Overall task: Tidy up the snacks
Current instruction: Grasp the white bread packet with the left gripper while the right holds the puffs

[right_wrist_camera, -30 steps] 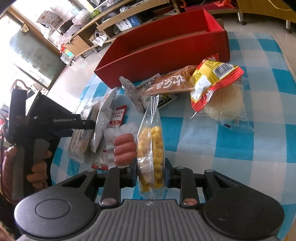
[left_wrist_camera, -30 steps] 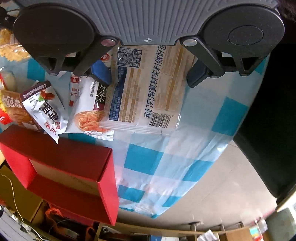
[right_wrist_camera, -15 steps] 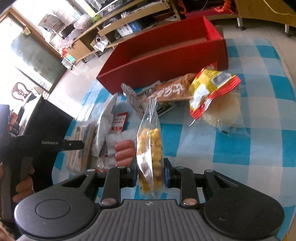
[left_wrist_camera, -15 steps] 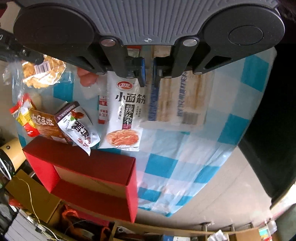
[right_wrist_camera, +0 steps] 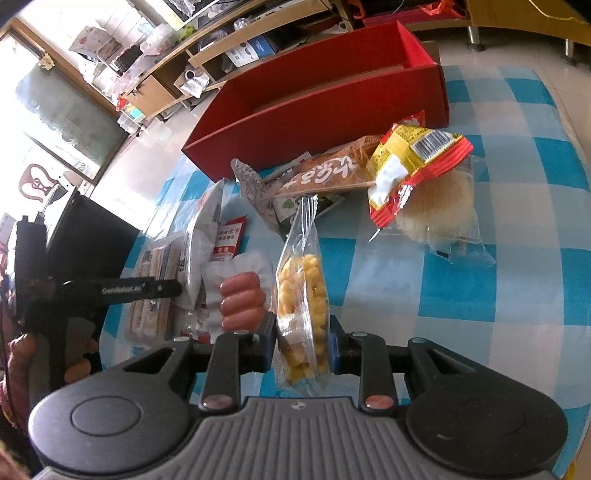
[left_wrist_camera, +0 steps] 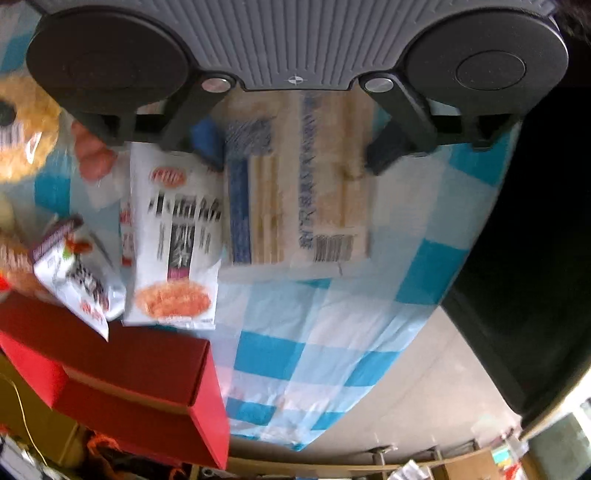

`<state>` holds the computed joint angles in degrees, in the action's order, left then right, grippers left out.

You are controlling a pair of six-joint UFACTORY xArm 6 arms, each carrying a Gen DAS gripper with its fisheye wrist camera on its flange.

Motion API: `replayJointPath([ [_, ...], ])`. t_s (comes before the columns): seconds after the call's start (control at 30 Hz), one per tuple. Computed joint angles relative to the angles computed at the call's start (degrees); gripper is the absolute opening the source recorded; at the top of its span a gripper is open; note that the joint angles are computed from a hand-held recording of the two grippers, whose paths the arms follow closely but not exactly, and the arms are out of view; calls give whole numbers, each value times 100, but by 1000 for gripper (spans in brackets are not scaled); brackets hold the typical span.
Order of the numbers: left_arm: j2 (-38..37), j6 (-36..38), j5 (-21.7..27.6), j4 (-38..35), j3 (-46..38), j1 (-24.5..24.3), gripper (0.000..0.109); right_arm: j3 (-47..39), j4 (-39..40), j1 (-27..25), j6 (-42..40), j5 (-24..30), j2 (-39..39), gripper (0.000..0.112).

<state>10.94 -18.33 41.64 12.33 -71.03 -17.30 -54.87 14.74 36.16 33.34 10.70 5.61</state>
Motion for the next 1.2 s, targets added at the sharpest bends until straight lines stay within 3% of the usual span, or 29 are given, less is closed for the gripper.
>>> replayJointPath([
  [0.2, -352, 57, -58, 35, 417, -56, 73, -76, -76, 8, 18, 69, 63, 26],
  [0.3, -479, 266, -1, -468, 428, 3, 68, -83, -316, 7, 180, 59, 63, 26],
  [0.33, -527, 305, -6, -593, 431, 14, 62, -63, -353, 4, 206, 50, 42, 26],
  [0.37, -601, 388, -71, -730, 468, 22, 38, -18, -385, -5, 260, 24, -3, 26],
  [0.4, -658, 653, -109, -1108, 482, 43, 21, 39, -423, -5, 323, -29, -52, 25],
  [0.43, -694, 854, -63, -1453, 455, 63, 17, 96, -436, -15, 351, -72, -121, 25],
  [0.5, -716, 993, -49, -1609, 439, 53, 23, 216, -644, -50, 573, -179, -250, 25],
  [0.53, -675, 1032, 2, -1570, 402, 34, 38, 242, -663, -58, 602, -194, -281, 25],
  [0.57, -628, 835, 27, -1369, 392, 9, 64, 255, -677, -67, 631, -184, -290, 25],
  [0.63, -591, 267, -198, -486, 536, -68, 87, 232, -761, -71, 724, -101, -245, 25],
  [0.67, -548, 33, -143, -48, 527, -89, 90, 204, -802, -67, 738, -42, -203, 25],
  [0.83, -419, 41, 156, -134, 530, -76, 98, 84, -646, -42, 531, 30, -110, 26],
  [0.9, -260, -201, 231, 162, 464, -114, 100, 5, -409, -26, 264, 117, -60, 28],
  [1.0, -296, -112, 150, -445, 488, 7, 88, -46, -412, -20, 199, 169, 34, 31],
  [1.07, -342, -191, 199, -255, 488, -49, 83, -110, -187, -12, 1, 221, 151, 35],
  [1.2, -473, -123, 164, -411, 534, -101, 79, -129, 391, 66, -451, 73, 290, 33],
])
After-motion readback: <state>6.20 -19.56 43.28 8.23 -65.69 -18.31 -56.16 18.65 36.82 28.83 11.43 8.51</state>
